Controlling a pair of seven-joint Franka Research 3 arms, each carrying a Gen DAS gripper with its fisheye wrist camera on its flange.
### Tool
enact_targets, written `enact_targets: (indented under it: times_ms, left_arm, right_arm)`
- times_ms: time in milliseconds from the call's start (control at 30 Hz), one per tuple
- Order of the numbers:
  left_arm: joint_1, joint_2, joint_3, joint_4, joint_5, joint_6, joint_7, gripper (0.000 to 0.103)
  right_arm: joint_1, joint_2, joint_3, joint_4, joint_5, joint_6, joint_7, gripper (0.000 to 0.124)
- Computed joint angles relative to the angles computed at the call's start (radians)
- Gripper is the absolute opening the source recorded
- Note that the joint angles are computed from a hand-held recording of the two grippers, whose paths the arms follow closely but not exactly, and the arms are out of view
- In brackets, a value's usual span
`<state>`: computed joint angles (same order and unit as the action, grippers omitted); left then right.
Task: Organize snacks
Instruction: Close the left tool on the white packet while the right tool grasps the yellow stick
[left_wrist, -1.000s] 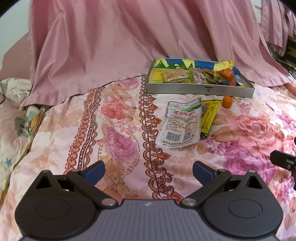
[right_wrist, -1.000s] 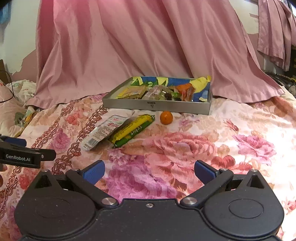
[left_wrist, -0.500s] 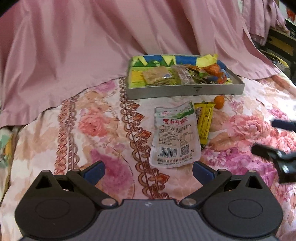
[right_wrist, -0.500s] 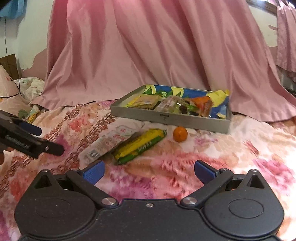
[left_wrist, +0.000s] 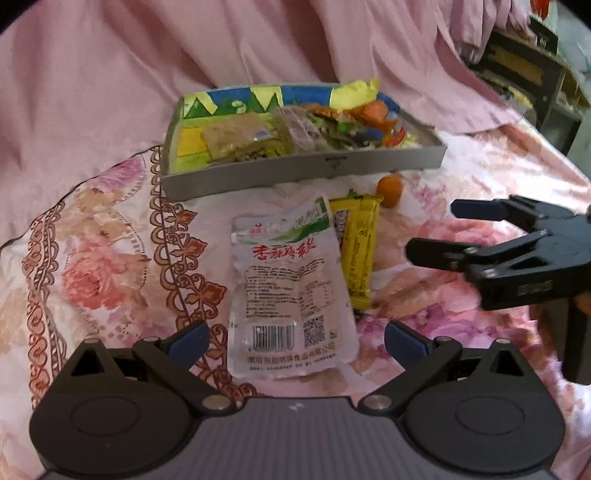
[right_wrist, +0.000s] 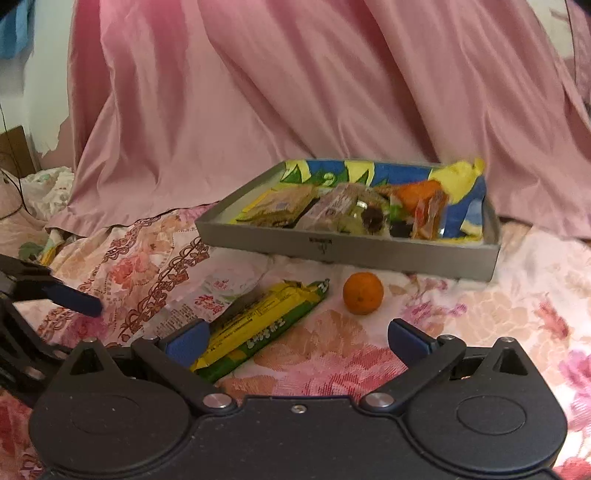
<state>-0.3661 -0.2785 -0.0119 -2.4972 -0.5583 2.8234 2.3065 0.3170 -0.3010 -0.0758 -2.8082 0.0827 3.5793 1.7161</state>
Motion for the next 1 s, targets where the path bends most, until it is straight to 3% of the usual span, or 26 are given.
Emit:
enact_targets:
  times_ms: [100,267,400,533,700,833,900,1000]
  left_arm:
    - [0.016,0.041,-0.012,0.024,0.017,0.01,-0.03,0.103]
    - [0.039,0.099,-0.015,0.084,-0.038,-0.051,-0.006,0.103]
    - [0.076,0.133,-0.048,0.126,-0.061,-0.1,0.038,0.102]
    - [0.111,0.156,-0.073,0.157,-0.075,-0.139,0.048,0.092]
    - [0.143,0.158,-0.078,0.172,-0.166,-0.184,0.097,0.086]
    - [0.168,0.156,-0.077,0.183,-0.218,-0.222,0.106,0.078]
    - [0.181,0.156,-0.075,0.19,-0.236,-0.243,0.092,0.074]
    - [0.199,0.16,-0.071,0.202,-0.265,-0.269,0.07,0.066]
  right_arm:
    - [0.099,0.005,-0.163,0.007,-0.159,-0.008,0.116,0.102]
    - [0.144,0.042,-0.259,0.038,-0.318,-0.001,0.255,0.102]
    - [0.138,0.085,-0.266,0.075,-0.403,0.021,0.338,0.094]
    - [0.121,0.119,-0.254,0.117,-0.481,0.016,0.399,0.087]
    - [0.101,0.148,-0.245,0.159,-0.592,-0.024,0.502,0.079]
    - [0.089,0.181,-0.254,0.189,-0.69,-0.006,0.623,0.071]
    - [0.066,0.188,-0.231,0.192,-0.69,0.008,0.632,0.06]
    - [0.026,0.19,-0.184,0.194,-0.662,0.024,0.623,0.053]
